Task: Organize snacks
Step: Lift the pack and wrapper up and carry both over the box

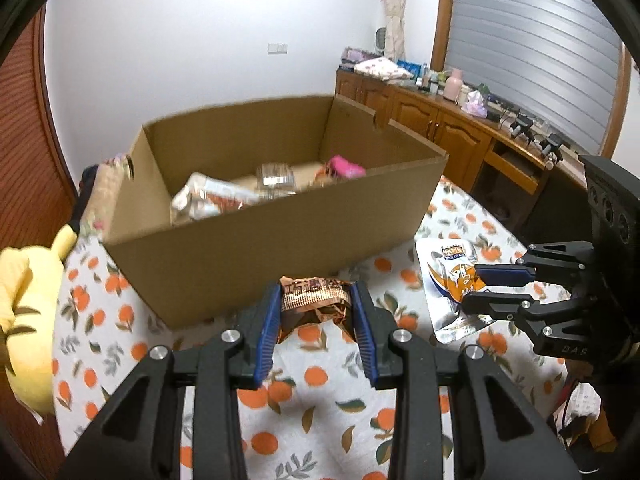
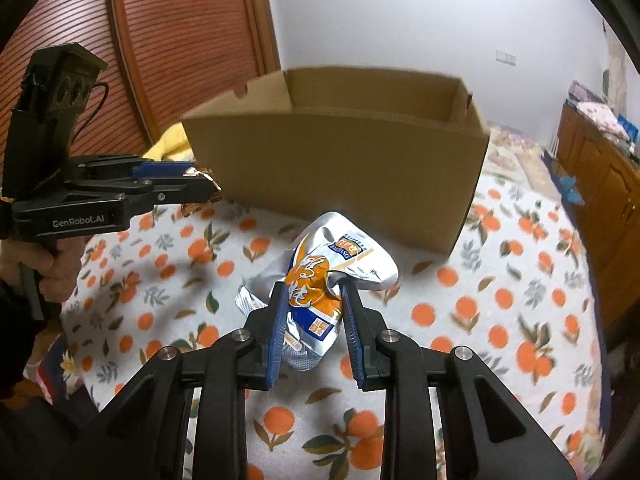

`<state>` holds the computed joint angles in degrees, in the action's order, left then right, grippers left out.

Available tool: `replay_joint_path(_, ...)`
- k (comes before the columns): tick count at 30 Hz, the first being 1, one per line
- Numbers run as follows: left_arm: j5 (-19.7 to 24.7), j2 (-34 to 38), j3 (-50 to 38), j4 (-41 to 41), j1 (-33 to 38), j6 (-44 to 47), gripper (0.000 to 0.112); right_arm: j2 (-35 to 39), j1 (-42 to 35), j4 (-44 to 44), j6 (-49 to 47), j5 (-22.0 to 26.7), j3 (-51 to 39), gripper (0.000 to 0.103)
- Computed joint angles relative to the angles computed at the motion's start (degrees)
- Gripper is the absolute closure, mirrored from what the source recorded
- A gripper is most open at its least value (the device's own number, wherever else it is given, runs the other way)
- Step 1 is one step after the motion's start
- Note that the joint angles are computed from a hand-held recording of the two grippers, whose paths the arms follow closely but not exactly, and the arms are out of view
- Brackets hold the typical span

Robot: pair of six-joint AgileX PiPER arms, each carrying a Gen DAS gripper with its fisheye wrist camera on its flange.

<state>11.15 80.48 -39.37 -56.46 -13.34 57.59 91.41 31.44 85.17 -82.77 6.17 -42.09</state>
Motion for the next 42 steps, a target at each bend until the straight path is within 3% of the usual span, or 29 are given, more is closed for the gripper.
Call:
replay_joint_path(6, 1.9, -1.3, -4.8, 10.7, 0.7, -9.9, 0.078, -3.0, -1.0, -25.1, 23.5, 0.8, -3.3, 0.078)
replay_joint_path(11, 3.3, -0.3, -8.8, 14.0, 2.1, -12.3, 0.078, -4.2, -1.9, -41.3, 37.9, 2.6, -7.3, 0.077)
replay_joint_path(14, 4.1, 1.5, -11.8, 13.9, 3.3, -11.8, 0.078, -4.1, -2.6, -44.8, 40.3, 3.8, -10.1, 0.077)
replay_joint_path(24, 5.0, 9.9, -19.9, 16.7, 6.2, -14.7, 0.078, 2.0, -4.9, -44.6, 36.8, 7.1, -20.5, 0.077)
replay_joint_path(42, 5.5, 19.7, -27.8, 25.5, 7.3, -23.8, 0.072, 17.8, -5.5, -58.6, 49.3, 12.8, -39.1, 0.077)
